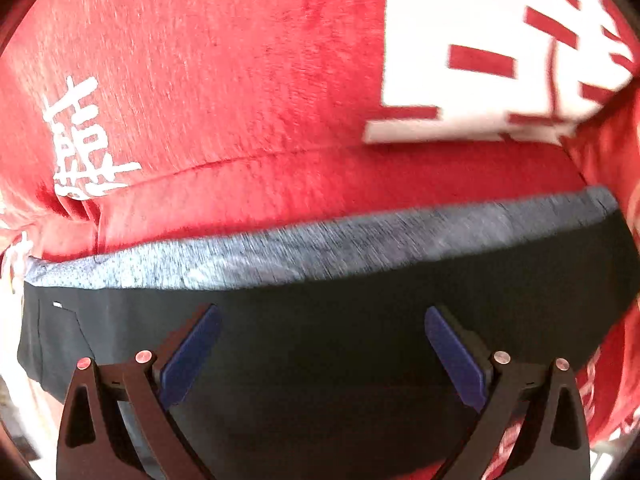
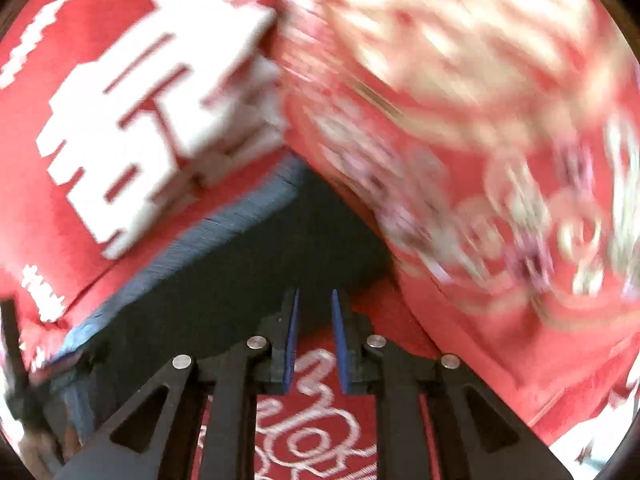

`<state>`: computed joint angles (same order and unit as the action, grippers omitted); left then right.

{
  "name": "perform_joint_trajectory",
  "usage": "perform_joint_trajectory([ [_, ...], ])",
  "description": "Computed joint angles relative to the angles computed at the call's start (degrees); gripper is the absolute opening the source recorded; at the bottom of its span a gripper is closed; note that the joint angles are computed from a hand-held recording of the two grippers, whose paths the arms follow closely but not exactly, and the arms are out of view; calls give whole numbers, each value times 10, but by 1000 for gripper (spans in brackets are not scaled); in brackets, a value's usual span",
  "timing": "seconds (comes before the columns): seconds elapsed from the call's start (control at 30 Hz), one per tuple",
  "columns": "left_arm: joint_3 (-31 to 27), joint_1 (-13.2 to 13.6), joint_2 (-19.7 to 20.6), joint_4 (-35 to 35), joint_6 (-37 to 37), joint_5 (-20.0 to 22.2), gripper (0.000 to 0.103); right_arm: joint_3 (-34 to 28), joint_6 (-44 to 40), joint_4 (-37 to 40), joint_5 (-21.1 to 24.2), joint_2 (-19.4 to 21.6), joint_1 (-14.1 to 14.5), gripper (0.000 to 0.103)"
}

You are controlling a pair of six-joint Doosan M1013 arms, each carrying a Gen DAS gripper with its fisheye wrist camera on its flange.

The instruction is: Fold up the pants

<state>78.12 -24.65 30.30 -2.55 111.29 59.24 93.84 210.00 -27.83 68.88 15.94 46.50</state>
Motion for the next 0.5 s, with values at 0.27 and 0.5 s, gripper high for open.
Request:
perform_joint_trajectory([
  [0.27, -12, -6, 28, 18, -50, -7, 102, -7, -172, 58, -190, 47, -72, 31],
  [0.5, -33, 4, 48, 8, -41, -17, 102, -25, -258, 82, -159, 73, -88, 31],
])
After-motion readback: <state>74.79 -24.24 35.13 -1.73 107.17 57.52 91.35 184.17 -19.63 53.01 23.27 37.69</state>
